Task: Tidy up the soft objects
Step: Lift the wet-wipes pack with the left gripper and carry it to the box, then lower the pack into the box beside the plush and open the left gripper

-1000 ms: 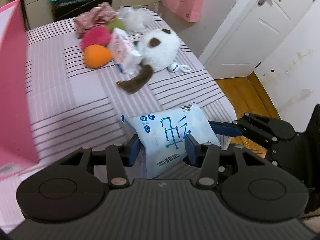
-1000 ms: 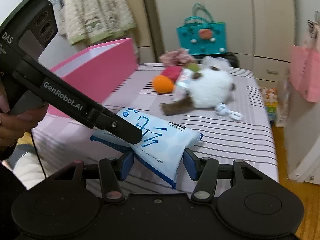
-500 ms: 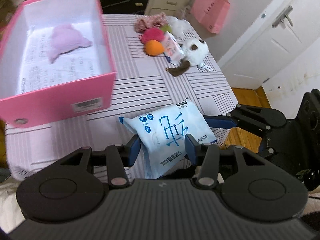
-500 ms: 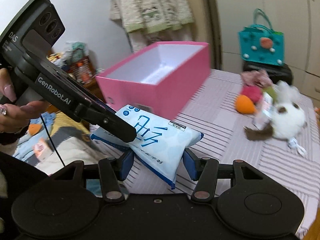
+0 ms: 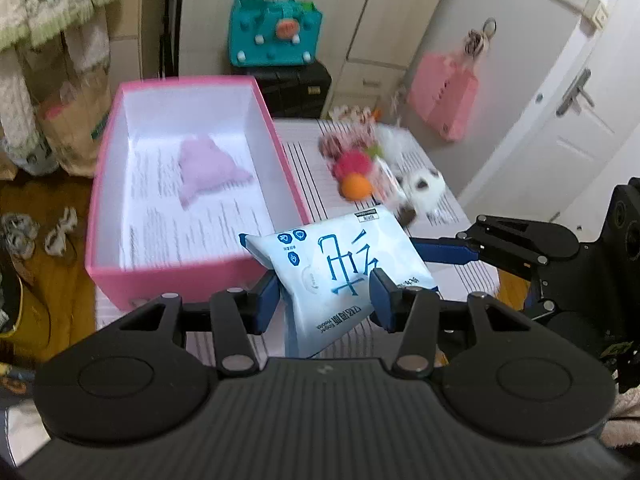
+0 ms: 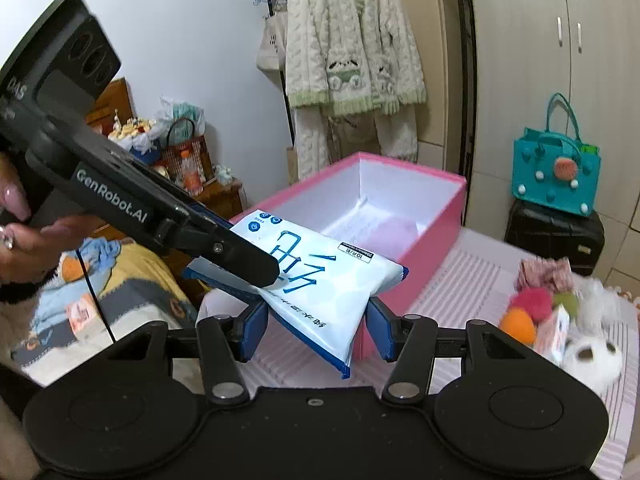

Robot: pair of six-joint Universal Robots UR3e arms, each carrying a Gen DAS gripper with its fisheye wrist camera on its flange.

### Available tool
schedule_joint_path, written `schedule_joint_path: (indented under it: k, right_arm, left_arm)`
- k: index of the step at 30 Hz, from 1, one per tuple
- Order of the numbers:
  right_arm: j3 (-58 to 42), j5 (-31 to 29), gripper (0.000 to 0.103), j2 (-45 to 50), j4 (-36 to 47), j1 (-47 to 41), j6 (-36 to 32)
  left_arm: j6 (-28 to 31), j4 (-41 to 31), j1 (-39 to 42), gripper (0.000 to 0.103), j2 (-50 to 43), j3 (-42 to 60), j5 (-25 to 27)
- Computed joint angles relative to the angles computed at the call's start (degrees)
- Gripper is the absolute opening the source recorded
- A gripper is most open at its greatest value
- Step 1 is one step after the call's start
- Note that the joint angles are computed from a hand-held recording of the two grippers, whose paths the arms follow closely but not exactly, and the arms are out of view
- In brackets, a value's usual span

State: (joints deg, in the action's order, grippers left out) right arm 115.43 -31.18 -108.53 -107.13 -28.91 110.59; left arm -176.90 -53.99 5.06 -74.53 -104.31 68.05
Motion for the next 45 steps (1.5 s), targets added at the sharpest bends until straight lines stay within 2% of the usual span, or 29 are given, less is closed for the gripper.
schedule_joint_path:
  k: [4,8,11,17,21,23,29,32,36,40,45]
  right_arm:
    - [-4.6,0.2,0.060,8.9,-13.3,5.7,11.5]
    - [-13.8,-1.1,0.060,20.8,-24.0,11.9,23.6]
    - [-22.4,-3.7,0.059,29.3,-26.6,16.0,29.4]
    - [-35.9,-12.4,0.059,41.9,-28.3,23.1,35.7]
    - [-39.3,-17.2,0.059,44.6,-26.8,25.7,35.6]
    - [-42.6,-19.0,0.059,45.1,-21.4,26.9,33.8]
    - [-49.2,-24.0,0.057,46.5,-13.9,28.8,31.8]
    - [-52.1,-24.7,0.057,47.5,-11.0,28.7,31.9]
    - [-53.3,-27.4,0.057,48.5,-11.8,29.7,31.6]
    - [-49.4,-34.4,0.057,49.0,-22.8,33.0,30.6]
    - [-51.2,-37.4,0.056,50.0,-21.3,34.0,28.7]
  left_arm:
    - [0.7,1.2,4.8,0.047,-2.1,2.1,-2.8]
    - [1.1,2.6,8.9,0.047,-7.7,6.5,-5.1]
    - [0.8,1.3,11.2,0.047,-14.6,11.9,-6.7]
    - [0.1,-2.9,12.7,0.047,-29.5,22.7,-7.7]
    - [2.1,-7.5,14.1,0.048,-34.2,26.1,-9.2]
    - [4.2,-11.6,14.8,0.048,-35.0,27.6,-9.4]
    - [5.9,-9.1,14.3,0.048,-34.6,25.1,-9.5]
    - [6.4,-10.9,14.9,0.048,-36.7,27.4,-11.1]
    - [6.2,-14.3,14.2,0.048,-41.1,33.5,-10.8]
    - [6.8,-14.7,13.1,0.048,-46.4,39.0,-10.6]
    - [7.2,-14.2,12.0,0.050,-47.6,39.1,-9.4]
